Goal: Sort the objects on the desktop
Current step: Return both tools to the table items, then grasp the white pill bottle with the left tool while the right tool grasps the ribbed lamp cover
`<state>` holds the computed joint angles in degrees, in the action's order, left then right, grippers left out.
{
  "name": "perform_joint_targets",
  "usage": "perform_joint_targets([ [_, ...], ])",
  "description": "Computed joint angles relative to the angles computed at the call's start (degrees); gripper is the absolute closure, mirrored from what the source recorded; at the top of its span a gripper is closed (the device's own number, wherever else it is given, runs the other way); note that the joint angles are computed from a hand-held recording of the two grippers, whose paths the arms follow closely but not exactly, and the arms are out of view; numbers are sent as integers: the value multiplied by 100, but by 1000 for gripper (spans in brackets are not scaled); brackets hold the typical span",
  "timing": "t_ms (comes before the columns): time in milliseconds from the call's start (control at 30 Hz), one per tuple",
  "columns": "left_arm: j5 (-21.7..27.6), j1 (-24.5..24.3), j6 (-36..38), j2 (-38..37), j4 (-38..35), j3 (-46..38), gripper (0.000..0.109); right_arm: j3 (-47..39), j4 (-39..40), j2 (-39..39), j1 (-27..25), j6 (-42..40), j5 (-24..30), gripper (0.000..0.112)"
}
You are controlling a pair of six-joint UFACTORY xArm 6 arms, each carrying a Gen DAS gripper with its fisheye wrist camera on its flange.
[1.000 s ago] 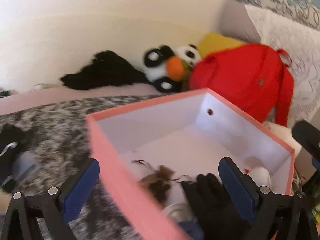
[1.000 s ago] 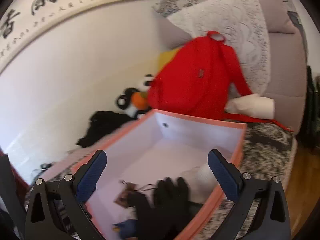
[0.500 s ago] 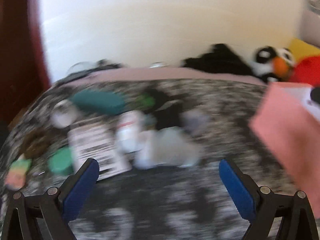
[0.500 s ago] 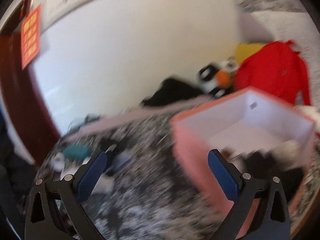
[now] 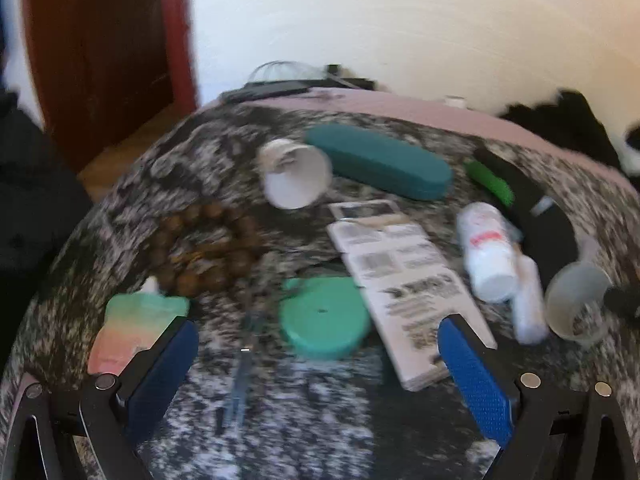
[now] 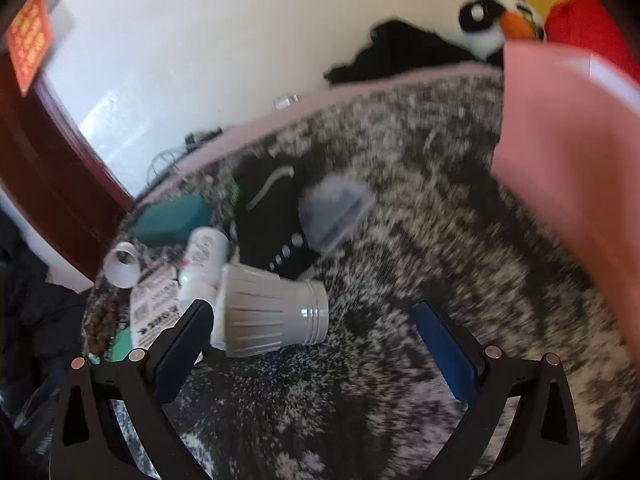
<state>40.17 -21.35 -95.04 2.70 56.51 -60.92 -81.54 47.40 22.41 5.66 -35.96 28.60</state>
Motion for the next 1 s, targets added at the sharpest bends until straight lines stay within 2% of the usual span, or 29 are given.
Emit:
perform_joint_targets([
  [133, -265, 198, -64, 61, 28, 56, 9, -335, -81, 335, 51, 183, 348, 10],
  [200, -212, 189, 74, 220, 50, -88, 9, -469, -59, 480, 79, 181, 450, 23],
  [233, -234, 189, 138, 330, 36, -192, 9, -480, 17, 505, 82, 109, 431, 48],
  [267, -328, 206, 209, 453, 7, -304, 9, -530, 89, 533, 57, 48, 522, 58],
  [367, -539, 229, 444, 833, -117, -682, 9, -631, 365, 533, -73, -123, 840, 59],
  [433, -618, 189, 628, 1166, -199, -1083, 9, -551, 477, 408, -115, -286, 818, 63],
  [533, -714, 97, 956, 1663, -83, -1778, 9, -413, 632, 178, -186, -541, 783, 63],
  [633, -184, -61, 1716, 2447, -144, -2924, 9, -371, 670, 55, -276, -698, 786, 63],
  [700, -28, -8, 2410, 3039, -934, -3677, 9, -437, 683, 27, -399, -743, 927, 63],
  [733, -12, 44, 2741, 3306, -1412, -3992, 17, -459, 687, 8, -447, -767, 969, 63],
  [767, -64, 98, 2903, 3524, -1703, -4204, 34, -477, 690, -11, -490, -791, 1001, 63],
  [800, -61, 120, 2958, 3702, -1754, -4390, 40, -488, 691, -39, -532, -835, 1021, 63],
  [833, 21, 122, 3076, 3901, -1841, -4621, 64, -483, 691, -79, -570, -898, 1012, 63],
  [900, 225, 67, 3112, 4148, -1819, -4970, 65, -460, 683, -162, -634, -1033, 972, 63],
  [1000, -46, 111, 2954, 3998, -1948, -4777, 64, -420, 686, -280, -725, -1233, 927, 63],
])
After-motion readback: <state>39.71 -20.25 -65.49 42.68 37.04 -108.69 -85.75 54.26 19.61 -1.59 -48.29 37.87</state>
